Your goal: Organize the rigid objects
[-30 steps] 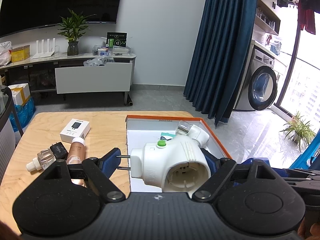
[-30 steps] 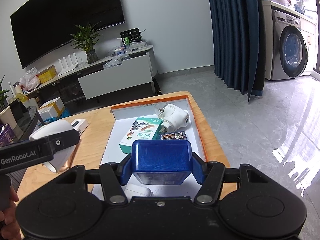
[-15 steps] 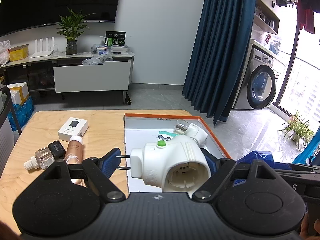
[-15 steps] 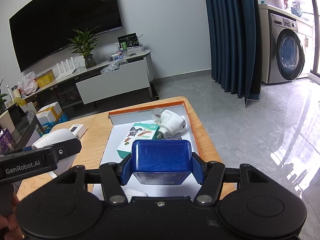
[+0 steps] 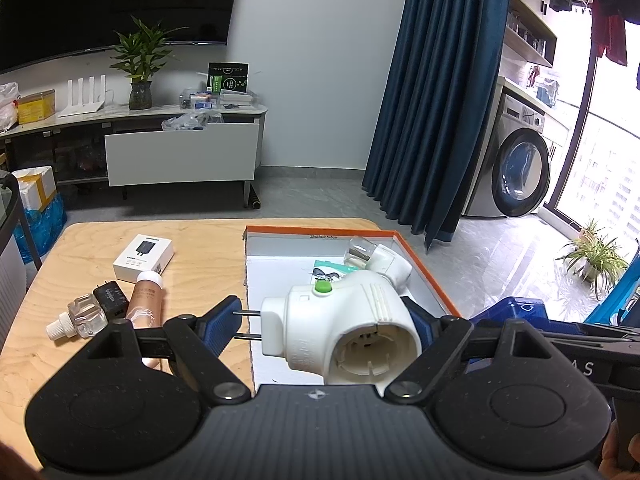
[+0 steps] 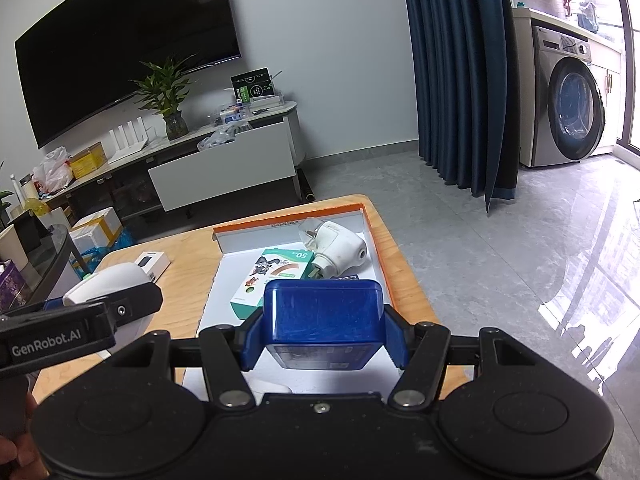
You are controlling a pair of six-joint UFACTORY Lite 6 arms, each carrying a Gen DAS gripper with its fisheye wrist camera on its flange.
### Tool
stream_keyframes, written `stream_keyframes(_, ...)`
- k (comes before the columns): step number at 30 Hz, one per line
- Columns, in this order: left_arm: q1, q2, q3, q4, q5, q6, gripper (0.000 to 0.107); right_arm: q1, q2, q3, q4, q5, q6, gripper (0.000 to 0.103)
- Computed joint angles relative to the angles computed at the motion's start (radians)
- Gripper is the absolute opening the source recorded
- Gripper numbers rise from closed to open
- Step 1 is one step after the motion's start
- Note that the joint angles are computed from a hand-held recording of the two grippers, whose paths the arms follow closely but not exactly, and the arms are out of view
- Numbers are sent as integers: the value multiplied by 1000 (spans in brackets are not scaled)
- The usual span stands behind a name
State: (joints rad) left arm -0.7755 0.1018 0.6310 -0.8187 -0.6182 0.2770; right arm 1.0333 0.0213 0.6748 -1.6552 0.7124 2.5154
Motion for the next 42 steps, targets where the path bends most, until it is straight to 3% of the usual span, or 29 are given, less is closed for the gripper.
stream_keyframes(42,-4,31,19,-2,16,-10,85,-14,21,2,4,-23,2,72)
